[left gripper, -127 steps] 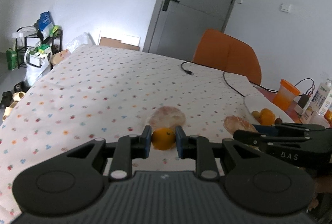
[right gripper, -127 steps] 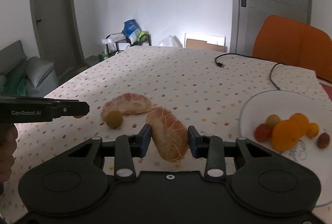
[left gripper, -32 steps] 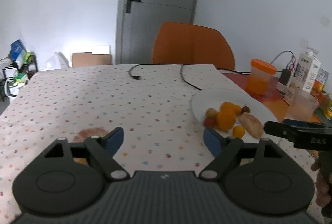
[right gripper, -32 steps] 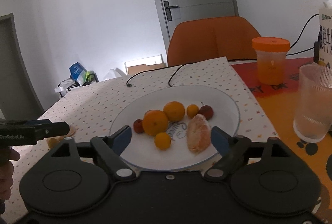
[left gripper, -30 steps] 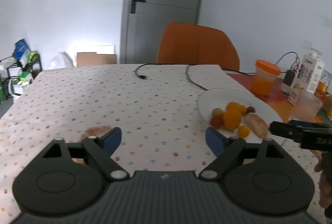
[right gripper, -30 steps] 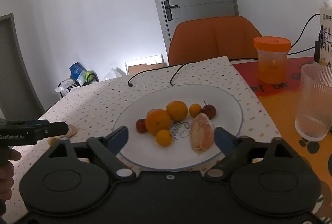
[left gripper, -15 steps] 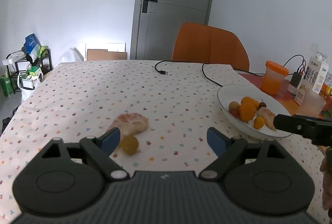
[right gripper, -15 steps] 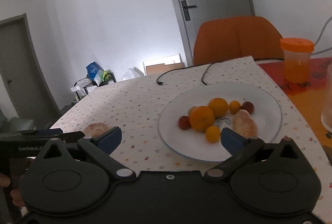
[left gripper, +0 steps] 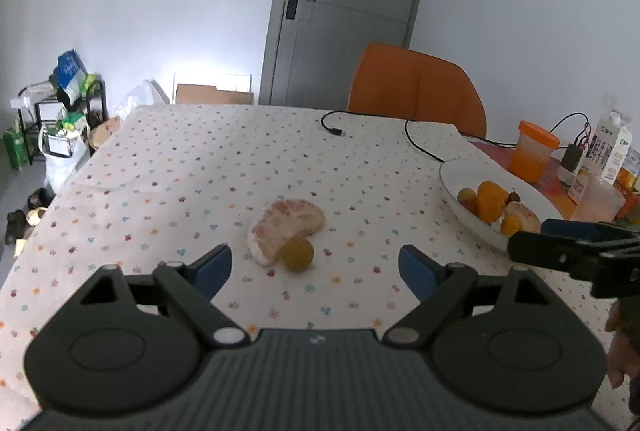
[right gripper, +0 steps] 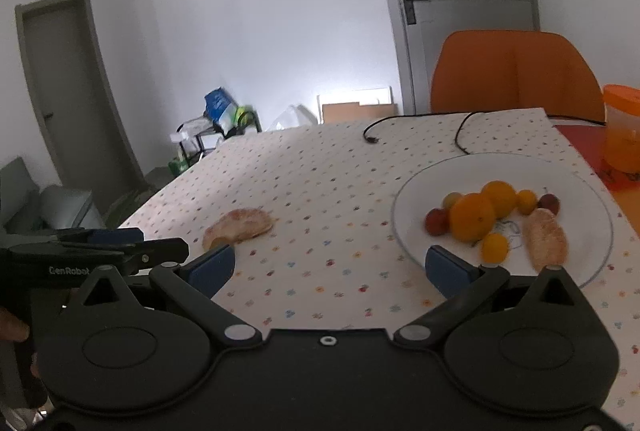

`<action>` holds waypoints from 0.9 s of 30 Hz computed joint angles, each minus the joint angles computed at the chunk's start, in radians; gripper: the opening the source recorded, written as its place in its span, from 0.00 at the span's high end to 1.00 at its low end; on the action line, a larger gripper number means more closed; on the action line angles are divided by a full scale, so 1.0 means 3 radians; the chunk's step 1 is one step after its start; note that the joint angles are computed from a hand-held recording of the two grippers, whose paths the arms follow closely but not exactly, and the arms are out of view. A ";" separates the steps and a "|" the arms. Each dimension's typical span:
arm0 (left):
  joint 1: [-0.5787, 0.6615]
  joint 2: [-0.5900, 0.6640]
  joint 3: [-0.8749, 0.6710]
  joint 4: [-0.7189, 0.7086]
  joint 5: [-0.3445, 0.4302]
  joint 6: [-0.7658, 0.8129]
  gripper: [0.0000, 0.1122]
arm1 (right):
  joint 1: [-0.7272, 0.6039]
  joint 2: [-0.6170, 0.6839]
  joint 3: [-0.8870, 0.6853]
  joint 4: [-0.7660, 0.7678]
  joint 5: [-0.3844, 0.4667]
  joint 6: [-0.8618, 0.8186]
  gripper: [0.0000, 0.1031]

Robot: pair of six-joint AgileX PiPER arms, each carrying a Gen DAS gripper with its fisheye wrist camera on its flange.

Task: Organize fruits
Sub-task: 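Move both open grippers back to the remaining pomelo segment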

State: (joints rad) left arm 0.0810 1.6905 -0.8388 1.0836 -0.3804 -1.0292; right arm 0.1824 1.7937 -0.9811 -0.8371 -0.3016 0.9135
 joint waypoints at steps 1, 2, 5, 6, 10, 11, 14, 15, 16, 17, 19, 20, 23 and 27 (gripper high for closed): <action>0.0008 -0.0008 0.0005 0.0022 0.0008 -0.0015 0.20 | 0.0025 0.0005 -0.0012 0.0002 0.0024 -0.0011 0.00; 0.0021 -0.0012 0.0008 0.0040 0.0007 -0.0023 0.20 | 0.0052 0.0008 -0.0017 0.0022 0.0040 -0.0041 0.00; 0.0064 -0.0022 0.0011 0.0120 -0.0002 -0.0077 0.20 | 0.0112 0.0031 -0.0047 0.0021 0.0079 -0.0054 0.00; 0.0078 -0.0022 0.0005 0.0168 -0.0002 -0.0116 0.20 | 0.0116 0.0044 -0.0063 -0.0054 0.0089 0.0019 0.00; 0.0140 -0.0017 -0.0018 0.0386 -0.0010 -0.0306 0.20 | 0.0138 0.0078 -0.0120 -0.0301 0.0116 0.0306 0.00; 0.0161 -0.0015 -0.0024 0.0449 -0.0020 -0.0362 0.20 | 0.0137 0.0086 -0.0128 -0.0348 0.0109 0.0360 0.00; 0.0208 0.0003 -0.0040 0.0562 -0.0048 -0.0436 0.19 | 0.0154 0.0106 -0.0160 -0.0453 0.0126 0.0477 0.00; 0.0221 0.0009 -0.0046 0.0606 -0.0067 -0.0475 0.19 | 0.0166 0.0115 -0.0169 -0.0429 0.0137 0.0465 0.00; 0.0234 0.0015 -0.0053 0.0650 -0.0086 -0.0524 0.19 | 0.0164 0.0128 -0.0182 -0.0463 0.0131 0.0500 0.00; 0.0246 0.0025 -0.0064 0.0688 -0.0109 -0.0563 0.19 | 0.0160 0.0136 -0.0191 -0.0503 0.0121 0.0540 0.00; 0.0256 0.0050 -0.0074 0.0666 -0.0141 -0.0558 0.19 | 0.0163 0.0167 -0.0233 -0.0627 0.0120 0.0654 0.00; 0.0253 0.0061 -0.0078 0.0635 -0.0137 -0.0535 0.19 | 0.0166 0.0184 -0.0258 -0.0692 0.0128 0.0706 0.00; 0.0255 0.0114 -0.0097 0.0524 -0.0168 -0.0462 0.20 | 0.0185 0.0233 -0.0318 -0.0706 0.0136 0.0623 0.00; 0.0238 0.0218 -0.0183 0.0514 -0.0175 -0.0519 0.23 | 0.0175 0.0321 -0.0425 -0.0836 0.0069 0.0679 0.01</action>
